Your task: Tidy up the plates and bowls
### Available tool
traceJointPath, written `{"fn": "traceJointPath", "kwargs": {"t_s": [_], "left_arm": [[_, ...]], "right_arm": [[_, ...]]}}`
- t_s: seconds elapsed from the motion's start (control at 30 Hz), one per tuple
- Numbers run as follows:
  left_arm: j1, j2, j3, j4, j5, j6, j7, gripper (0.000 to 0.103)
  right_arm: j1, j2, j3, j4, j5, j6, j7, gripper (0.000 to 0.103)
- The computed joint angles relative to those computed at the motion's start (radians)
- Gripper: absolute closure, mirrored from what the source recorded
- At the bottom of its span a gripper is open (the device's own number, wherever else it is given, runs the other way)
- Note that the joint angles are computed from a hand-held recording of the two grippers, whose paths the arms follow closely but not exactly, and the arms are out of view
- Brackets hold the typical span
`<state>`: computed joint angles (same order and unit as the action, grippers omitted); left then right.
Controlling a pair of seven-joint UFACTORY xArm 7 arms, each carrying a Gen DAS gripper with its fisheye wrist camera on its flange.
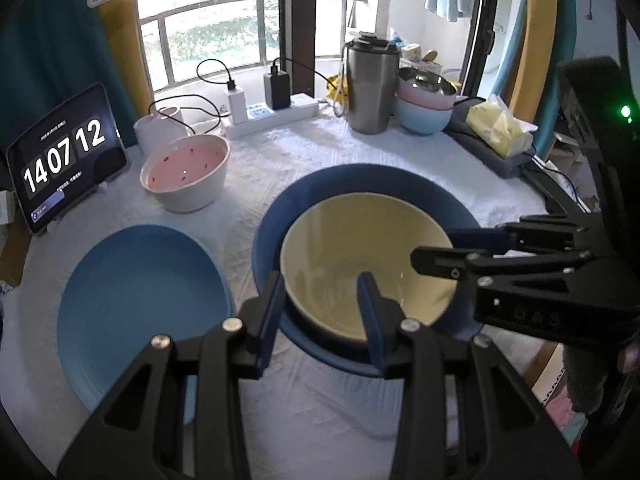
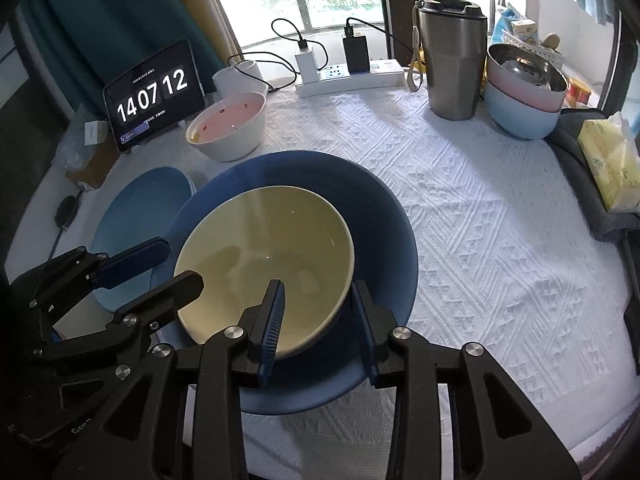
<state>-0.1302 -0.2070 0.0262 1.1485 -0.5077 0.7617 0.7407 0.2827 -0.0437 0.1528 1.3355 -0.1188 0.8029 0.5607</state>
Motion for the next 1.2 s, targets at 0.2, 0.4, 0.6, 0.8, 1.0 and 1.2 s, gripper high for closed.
{"fn": "traceJointPath", "kwargs": {"t_s": [0.2, 0.4, 0.6, 0.8, 1.0, 1.2], "left_arm": [[0.001, -0.004, 0.011, 0.014, -0.03, -0.004, 0.012, 0.064], [0.007, 0.003, 0.017, 0.034, -0.06, 0.004, 0.016, 0.063], [0.017, 0.012, 0.023, 0.056, -0.079, 0.005, 0.016, 0.063], [0.03, 0.026, 0.024, 0.073, -0.087, 0.003, 0.011, 0.063], [0.045, 0.05, 0.026, 0.104, -0.102, 0.004, 0.012, 0.063], [0.067, 0.085, 0.025, 0.143, -0.111, 0.004, 0.005, 0.063]], "right_arm": [[0.001, -0.005, 0.003, 0.011, -0.037, 0.018, 0.026, 0.067], [-0.001, -0.01, 0.004, 0.026, -0.041, 0.01, 0.018, 0.067], [0.005, 0.017, 0.005, 0.068, -0.044, 0.023, 0.005, 0.067], [0.016, 0.047, 0.002, 0.116, -0.047, 0.026, -0.008, 0.067], [0.024, 0.08, -0.002, 0.162, -0.05, 0.032, -0.026, 0.067], [0.035, 0.131, -0.009, 0.229, -0.045, 0.047, -0.048, 0.067]]}}
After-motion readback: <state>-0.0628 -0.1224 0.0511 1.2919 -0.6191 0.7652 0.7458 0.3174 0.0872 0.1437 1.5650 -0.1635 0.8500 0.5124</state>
